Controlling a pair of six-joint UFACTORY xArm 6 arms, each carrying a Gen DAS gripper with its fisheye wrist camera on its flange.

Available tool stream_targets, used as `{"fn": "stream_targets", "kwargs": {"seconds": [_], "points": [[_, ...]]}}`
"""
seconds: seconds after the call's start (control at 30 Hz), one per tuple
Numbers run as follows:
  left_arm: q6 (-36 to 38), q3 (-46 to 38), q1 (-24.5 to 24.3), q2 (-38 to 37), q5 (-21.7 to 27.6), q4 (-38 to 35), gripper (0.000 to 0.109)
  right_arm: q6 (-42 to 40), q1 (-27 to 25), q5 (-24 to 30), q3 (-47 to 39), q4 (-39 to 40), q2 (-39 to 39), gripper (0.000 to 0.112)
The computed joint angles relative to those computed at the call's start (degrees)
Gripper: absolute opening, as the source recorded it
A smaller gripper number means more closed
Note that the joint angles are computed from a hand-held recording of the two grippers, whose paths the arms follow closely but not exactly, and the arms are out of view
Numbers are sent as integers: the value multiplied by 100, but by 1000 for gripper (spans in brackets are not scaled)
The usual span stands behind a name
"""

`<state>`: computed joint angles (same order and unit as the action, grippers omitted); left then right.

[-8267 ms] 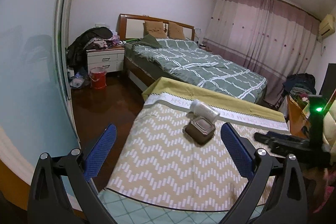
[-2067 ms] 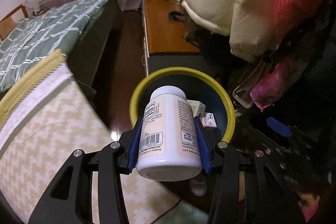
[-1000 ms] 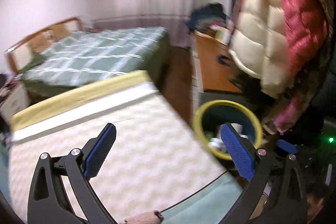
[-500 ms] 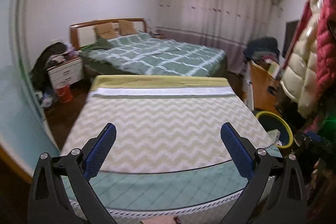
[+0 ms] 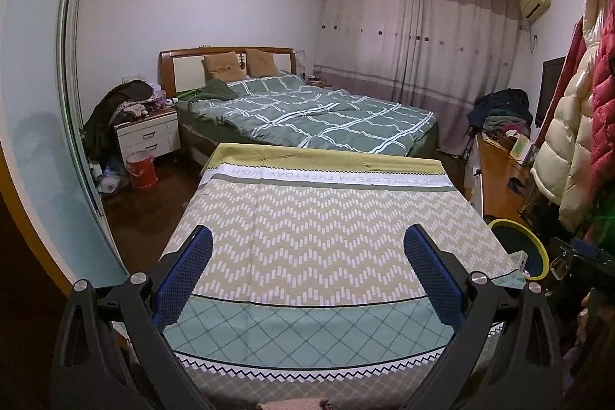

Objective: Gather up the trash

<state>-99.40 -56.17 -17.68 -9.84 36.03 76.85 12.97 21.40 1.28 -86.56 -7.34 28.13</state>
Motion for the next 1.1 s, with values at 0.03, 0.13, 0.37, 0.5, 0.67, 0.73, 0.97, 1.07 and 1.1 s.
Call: {"fn": "stream_targets", "kwargs": {"seconds": [0.03, 0.13, 0.37, 0.5, 0.67, 0.73, 0.97, 1.07, 1.1], "points": [[14, -16, -11, 16, 11, 1, 98, -16, 4, -10, -8, 21, 9, 83], [84, -96, 7, 110, -66, -45, 98, 51, 2, -9, -24, -48, 9, 83], [211, -280, 31, 336, -148, -143, 98, -122, 35, 18, -57, 129, 34, 83], [196, -291, 23, 364, -117, -117, 98, -156, 35, 31, -73, 174, 44, 83], [199, -303, 9, 396, -116, -139, 98, -222, 38, 36, -75, 257, 52, 83], [219, -321, -1, 429, -113, -151, 98, -221, 38, 42, -78, 253, 53, 83], [237, -358, -7, 485, -116, -150, 98, -240, 47, 27, -60, 313, 76, 83], [245, -369, -6, 512, -129, -146, 98, -229, 42, 31, -68, 294, 82, 83], [248, -374, -4, 522, -132, -148, 98, -256, 46, 33, -71, 321, 82, 83]]}}
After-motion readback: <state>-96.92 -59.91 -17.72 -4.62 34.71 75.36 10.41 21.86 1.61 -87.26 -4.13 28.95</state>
